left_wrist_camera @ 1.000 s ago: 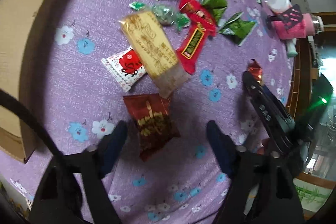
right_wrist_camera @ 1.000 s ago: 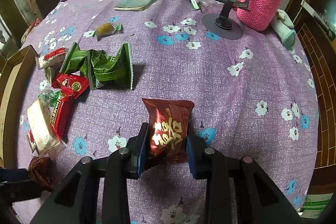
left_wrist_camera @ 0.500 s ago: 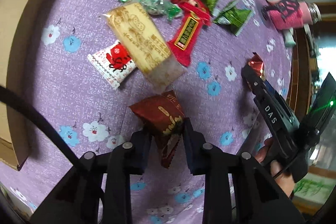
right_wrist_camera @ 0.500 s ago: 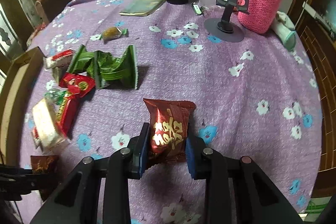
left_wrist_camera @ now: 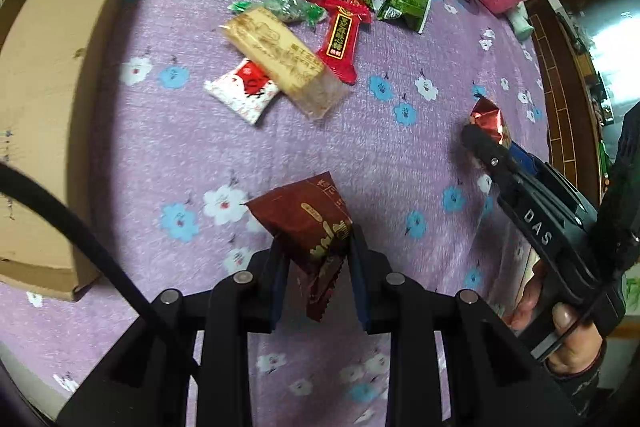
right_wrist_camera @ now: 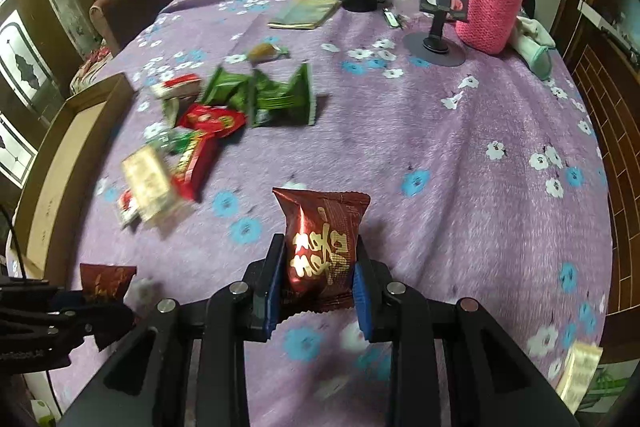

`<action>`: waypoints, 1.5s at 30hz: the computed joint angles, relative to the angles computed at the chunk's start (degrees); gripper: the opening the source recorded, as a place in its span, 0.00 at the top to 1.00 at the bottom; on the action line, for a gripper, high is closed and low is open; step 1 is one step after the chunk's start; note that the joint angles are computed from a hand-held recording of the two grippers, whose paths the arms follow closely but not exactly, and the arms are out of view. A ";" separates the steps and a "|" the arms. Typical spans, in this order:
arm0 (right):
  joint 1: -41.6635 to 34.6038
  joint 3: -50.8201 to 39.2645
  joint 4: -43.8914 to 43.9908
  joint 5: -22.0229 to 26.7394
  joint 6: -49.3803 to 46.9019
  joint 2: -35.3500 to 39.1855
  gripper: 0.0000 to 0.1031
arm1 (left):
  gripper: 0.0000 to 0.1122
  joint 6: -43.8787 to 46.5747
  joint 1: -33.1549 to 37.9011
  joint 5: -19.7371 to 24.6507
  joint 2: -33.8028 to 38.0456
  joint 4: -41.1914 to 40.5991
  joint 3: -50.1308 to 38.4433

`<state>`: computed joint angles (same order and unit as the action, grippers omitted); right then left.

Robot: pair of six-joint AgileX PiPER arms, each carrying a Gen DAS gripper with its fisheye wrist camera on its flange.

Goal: Organize snacks
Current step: 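Carry both red packets over the tray and open both grippers to drop them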

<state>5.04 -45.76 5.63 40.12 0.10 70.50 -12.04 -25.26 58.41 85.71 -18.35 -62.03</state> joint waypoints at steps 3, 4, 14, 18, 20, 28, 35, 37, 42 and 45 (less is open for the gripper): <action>6.47 -2.21 -3.39 2.56 6.03 -1.07 0.71 | 0.73 2.51 2.48 0.96 -3.42 -0.70 1.29; 8.83 -2.91 -4.79 2.92 8.20 -1.07 0.71 | 0.73 3.53 3.89 1.48 -4.70 -1.05 1.76; 32.48 -21.76 -11.19 3.46 22.25 13.21 0.71 | 0.73 19.34 29.16 9.44 -7.72 -4.65 -1.59; 36.57 -30.97 -10.92 3.04 23.84 22.15 0.71 | 0.73 22.65 37.18 9.84 -4.11 -2.59 -5.60; 37.96 -36.15 -10.70 3.45 23.82 26.75 0.72 | 0.73 23.67 39.76 9.11 -1.80 -1.17 -7.36; 38.68 -55.20 -11.49 7.95 25.85 43.20 0.72 | 0.72 23.71 43.62 6.91 11.82 3.98 -18.47; 36.48 -73.53 -13.44 17.41 26.66 55.70 0.72 | 0.72 21.81 42.04 7.60 22.35 5.54 -30.06; 35.97 -77.38 -12.89 19.80 26.48 57.80 0.71 | 0.72 20.97 41.42 7.57 24.06 6.30 -31.82; 35.19 -84.94 -13.05 24.39 26.82 61.85 0.71 | 0.72 20.51 40.86 7.30 26.54 7.00 -34.70; 34.96 -88.32 -12.72 26.71 27.02 63.86 0.71 | 0.70 19.90 40.08 6.90 26.87 8.42 -35.15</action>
